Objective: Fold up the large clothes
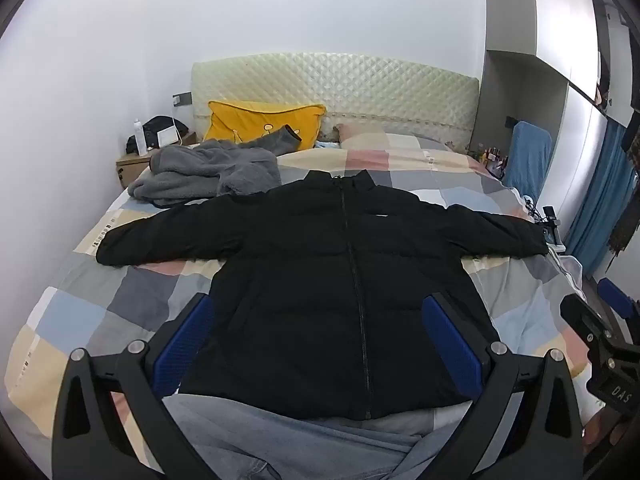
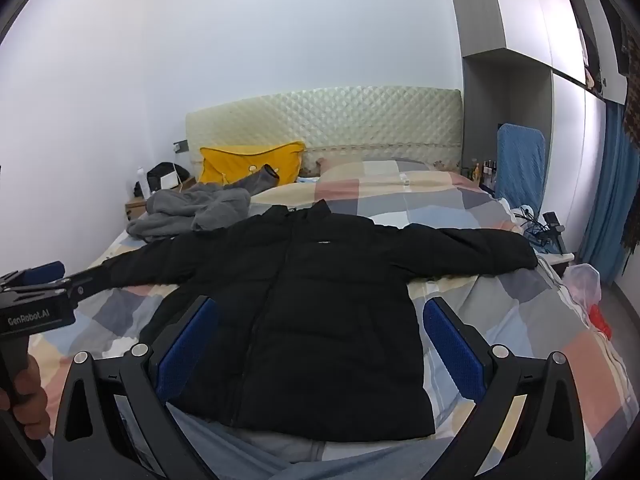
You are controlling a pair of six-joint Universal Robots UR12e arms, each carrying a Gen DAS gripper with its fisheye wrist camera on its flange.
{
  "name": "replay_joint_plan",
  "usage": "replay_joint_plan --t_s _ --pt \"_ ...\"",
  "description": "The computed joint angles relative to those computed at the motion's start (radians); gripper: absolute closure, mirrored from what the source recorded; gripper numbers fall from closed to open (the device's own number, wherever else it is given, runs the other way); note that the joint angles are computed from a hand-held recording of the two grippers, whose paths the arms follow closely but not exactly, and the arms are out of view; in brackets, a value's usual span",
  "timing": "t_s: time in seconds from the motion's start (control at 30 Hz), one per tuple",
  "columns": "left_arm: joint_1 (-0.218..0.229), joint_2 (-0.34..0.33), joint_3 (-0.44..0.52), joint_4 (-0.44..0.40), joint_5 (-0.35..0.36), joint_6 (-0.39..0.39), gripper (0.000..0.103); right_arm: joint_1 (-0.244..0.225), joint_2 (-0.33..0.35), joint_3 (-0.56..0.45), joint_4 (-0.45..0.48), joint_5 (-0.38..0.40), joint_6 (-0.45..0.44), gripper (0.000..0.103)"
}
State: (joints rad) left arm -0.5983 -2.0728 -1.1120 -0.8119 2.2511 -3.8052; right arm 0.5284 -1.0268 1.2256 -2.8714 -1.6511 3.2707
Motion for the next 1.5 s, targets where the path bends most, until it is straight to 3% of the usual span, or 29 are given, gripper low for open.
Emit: replay_joint_plan --t_s 0.13,0.43,0.93,1.1,1.3,1.5 --pt "-0.005 0.006 -0.011 0.004 0.007 0.003 0.0 0.012 0.003 -0.009 0.005 -0.027 -0.023 0.0" --pt "0.001 0.006 -0.002 -0.015 -0.003 -0.031 0.0 -0.001 -0.003 0.001 0.007 0.0 -0.006 0.0" --pt "-0.007 0.005 -0.002 -0.003 0.018 -0.009 0.0 0.003 -0.003 -0.004 0.008 -0.002 -0.014 0.0" --pt "-0.008 0.0 0.01 -0.046 0.02 -0.004 0.0 -0.001 -0.006 0.003 0.014 0.01 -0.02 0.0" --pt "-0.001 0.005 -0.001 -0.036 -0.031 -0.013 0.0 -0.002 -0.007 0.005 0.025 0.008 -0.008 0.0" --pt "0.0 0.007 -0.002 -0.042 -0.039 -0.035 0.0 -0.001 -0.006 0.004 0.032 -0.002 -0.011 0.0"
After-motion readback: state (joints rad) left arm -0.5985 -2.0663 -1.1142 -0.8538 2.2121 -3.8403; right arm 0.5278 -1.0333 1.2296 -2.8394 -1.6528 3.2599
